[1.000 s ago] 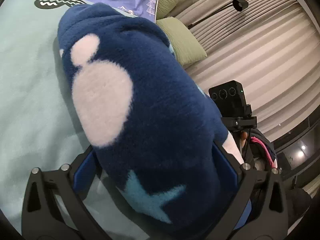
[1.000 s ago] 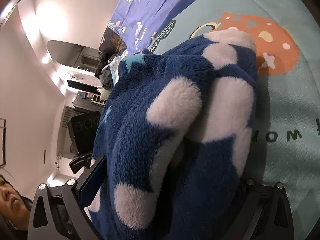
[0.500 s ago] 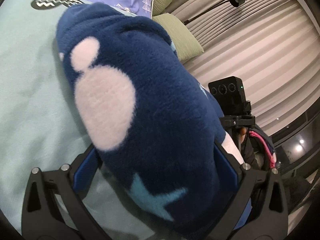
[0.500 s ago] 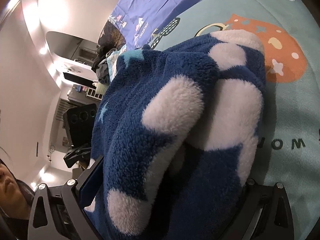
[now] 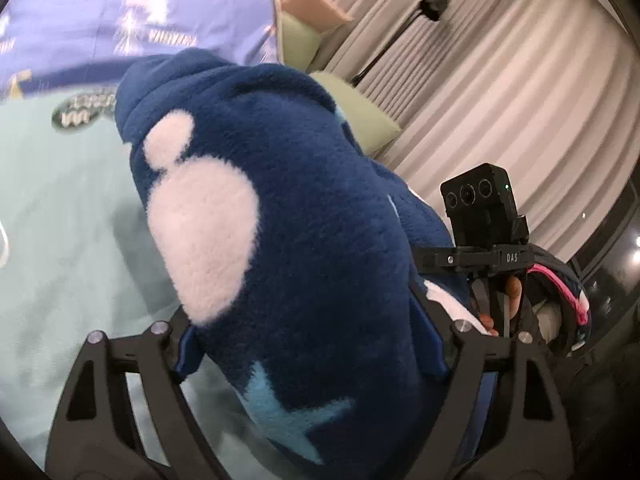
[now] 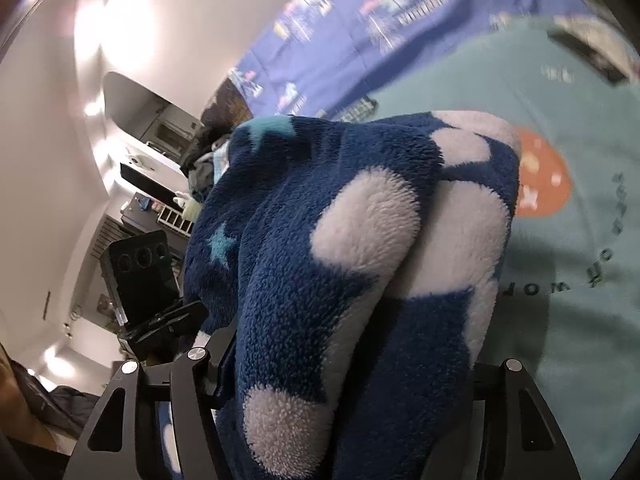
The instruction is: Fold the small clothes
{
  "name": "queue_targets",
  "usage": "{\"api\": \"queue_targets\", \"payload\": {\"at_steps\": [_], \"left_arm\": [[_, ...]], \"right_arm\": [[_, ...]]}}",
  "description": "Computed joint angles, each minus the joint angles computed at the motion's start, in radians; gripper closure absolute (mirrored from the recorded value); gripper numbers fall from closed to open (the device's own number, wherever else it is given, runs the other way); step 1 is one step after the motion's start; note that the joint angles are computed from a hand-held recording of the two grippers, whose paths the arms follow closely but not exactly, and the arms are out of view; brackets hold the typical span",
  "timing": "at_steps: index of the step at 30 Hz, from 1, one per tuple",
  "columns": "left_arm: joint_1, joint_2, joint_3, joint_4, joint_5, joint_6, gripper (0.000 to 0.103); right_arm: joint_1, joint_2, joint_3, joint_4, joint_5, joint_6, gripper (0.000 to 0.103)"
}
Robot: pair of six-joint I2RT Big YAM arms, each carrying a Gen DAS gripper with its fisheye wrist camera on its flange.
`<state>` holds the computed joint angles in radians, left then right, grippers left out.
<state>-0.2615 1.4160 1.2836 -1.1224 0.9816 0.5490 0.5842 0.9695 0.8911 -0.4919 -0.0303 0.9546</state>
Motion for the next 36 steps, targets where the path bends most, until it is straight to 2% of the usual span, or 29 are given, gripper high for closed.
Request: {"api": "queue_targets", "payload": {"at_steps": [6, 10, 14, 23, 26, 30, 36], "left_arm": [[-0.002, -0.089, 0.032, 0.03, 0.02, -0.011, 0.02], [-0.033, -0.095, 0.116, 0.07, 0.01, -0.047, 0.019], [-0.071, -0.04, 0.26, 0.058, -0.031, -0.075, 0.019], [-0.143, 0.078, 0.506, 0.099, -0.127, -0.163, 0.019], [-0.16, 0.17, 0.621, 0.075, -0.147, -0.189, 0.019], [-0.177, 0.297, 0.755, 0.05, -0.176, -0.234, 0.019], [-0.191, 0.452, 0.891, 0.053, -0.187, -0.273, 0.019]], "right_arm": [[0.089, -0.046, 0.099, -0.097, 0.177, -0.049, 0.039], [0.077, -0.06, 0.173, -0.153, 0.22, -0.109, 0.039], [-0.007, -0.061, 0.248, -0.193, 0.174, -0.163, 0.039], [-0.207, -0.009, 0.35, -0.157, -0.018, -0.255, 0.039], [-0.289, 0.04, 0.39, -0.171, -0.093, -0.258, 0.039], [-0.361, 0.105, 0.426, -0.189, -0.141, -0.272, 0.039], [-0.475, 0.223, 0.445, -0.142, -0.248, -0.31, 0.039]]}}
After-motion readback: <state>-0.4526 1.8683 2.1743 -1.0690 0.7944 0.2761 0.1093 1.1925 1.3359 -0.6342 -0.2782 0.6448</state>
